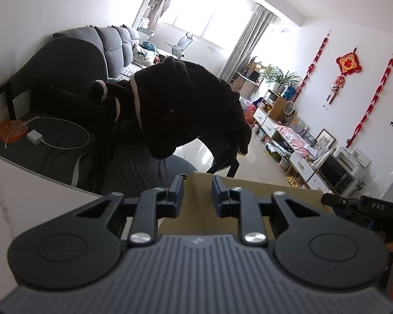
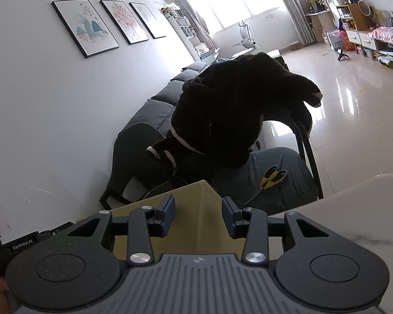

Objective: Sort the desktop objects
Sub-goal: 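Lower the lid onto the beige box's opening with both grippers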

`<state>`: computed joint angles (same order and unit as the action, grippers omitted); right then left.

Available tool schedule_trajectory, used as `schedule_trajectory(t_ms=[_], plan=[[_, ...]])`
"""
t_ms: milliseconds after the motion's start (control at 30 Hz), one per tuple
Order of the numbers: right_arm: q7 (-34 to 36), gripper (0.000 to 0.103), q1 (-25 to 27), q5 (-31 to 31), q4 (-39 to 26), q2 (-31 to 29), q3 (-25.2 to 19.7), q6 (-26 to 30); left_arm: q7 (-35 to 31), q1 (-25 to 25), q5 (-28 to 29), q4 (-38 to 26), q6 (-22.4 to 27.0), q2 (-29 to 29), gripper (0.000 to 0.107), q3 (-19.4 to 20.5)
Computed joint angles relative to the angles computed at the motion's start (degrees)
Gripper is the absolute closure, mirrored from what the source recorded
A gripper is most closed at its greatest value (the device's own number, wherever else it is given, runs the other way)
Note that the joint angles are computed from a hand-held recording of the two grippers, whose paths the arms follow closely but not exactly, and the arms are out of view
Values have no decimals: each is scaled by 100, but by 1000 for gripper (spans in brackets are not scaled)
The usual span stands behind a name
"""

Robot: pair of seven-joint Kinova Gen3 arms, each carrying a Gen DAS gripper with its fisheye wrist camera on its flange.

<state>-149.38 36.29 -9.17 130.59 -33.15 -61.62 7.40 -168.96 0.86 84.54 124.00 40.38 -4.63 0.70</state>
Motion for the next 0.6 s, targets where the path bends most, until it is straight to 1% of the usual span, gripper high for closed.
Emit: schedule_trajectory(t_ms=[100, 133, 200, 267, 333, 367, 433, 600], plan=[[-34, 56, -248, -70, 180, -6, 163, -201, 229, -121, -108, -34, 406, 102, 77, -140], [-47, 55, -347, -101, 266, 5, 221, -306, 235, -189, -103, 2, 616, 132, 77, -205], [-79, 54, -626, -183, 479, -15, 368, -535, 107, -355, -65, 121, 1070, 186, 77, -331], [-94, 50, -929, -267, 702, -46, 501, -753, -111, -518, -43, 254, 1462, 223, 75, -416], [-98, 46, -1196, -351, 907, -63, 606, -964, -184, -681, -140, 324, 1846, 305, 66, -482], [-101, 43, -1317, -400, 985, -86, 648, -1027, -227, -756, -160, 372, 1999, 344, 65, -504], [-116, 40, -1560, -496, 1114, -155, 730, -1099, -388, -912, -163, 488, 2283, 408, 64, -554], [-215, 38, -2229, -700, 1446, -427, 935, -1210, -664, -1407, -343, 814, 3163, 601, 63, -759]])
